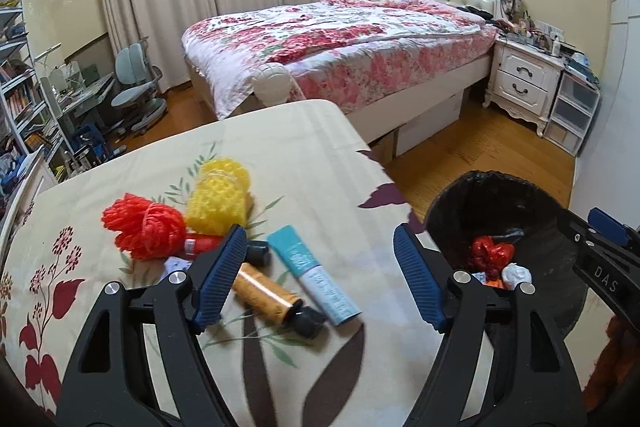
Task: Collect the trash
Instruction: 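Move both open tools back over the foam nets on the bed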
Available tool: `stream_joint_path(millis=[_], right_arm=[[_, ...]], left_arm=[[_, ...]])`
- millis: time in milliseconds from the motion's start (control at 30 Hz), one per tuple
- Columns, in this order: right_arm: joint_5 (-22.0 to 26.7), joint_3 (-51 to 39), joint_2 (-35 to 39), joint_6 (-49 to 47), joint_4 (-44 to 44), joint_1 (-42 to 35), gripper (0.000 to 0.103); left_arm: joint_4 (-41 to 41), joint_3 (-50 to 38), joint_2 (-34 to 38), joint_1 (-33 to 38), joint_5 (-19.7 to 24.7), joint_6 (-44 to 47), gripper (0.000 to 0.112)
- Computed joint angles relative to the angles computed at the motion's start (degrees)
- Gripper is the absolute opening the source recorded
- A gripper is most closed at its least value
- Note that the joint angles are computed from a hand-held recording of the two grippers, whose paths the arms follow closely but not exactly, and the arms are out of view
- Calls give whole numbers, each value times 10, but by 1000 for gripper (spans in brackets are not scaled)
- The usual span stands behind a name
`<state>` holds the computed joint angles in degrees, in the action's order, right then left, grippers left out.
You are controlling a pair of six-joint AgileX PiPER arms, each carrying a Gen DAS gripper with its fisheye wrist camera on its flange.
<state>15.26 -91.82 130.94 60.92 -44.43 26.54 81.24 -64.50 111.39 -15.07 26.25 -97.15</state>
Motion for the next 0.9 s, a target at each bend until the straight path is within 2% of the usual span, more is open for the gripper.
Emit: stream_joint_path(millis=[400, 600, 900], right_arm=[[55, -154, 66, -222, 193, 81, 52], [102, -251, 109, -299, 253, 108, 54], [167, -378, 168, -351, 291, 129, 54]], left_arm=[[42, 78, -52, 135, -26, -35, 76], [39, 72, -42, 189, -60, -21, 78], [-4, 24, 0, 229, -112, 56, 82]])
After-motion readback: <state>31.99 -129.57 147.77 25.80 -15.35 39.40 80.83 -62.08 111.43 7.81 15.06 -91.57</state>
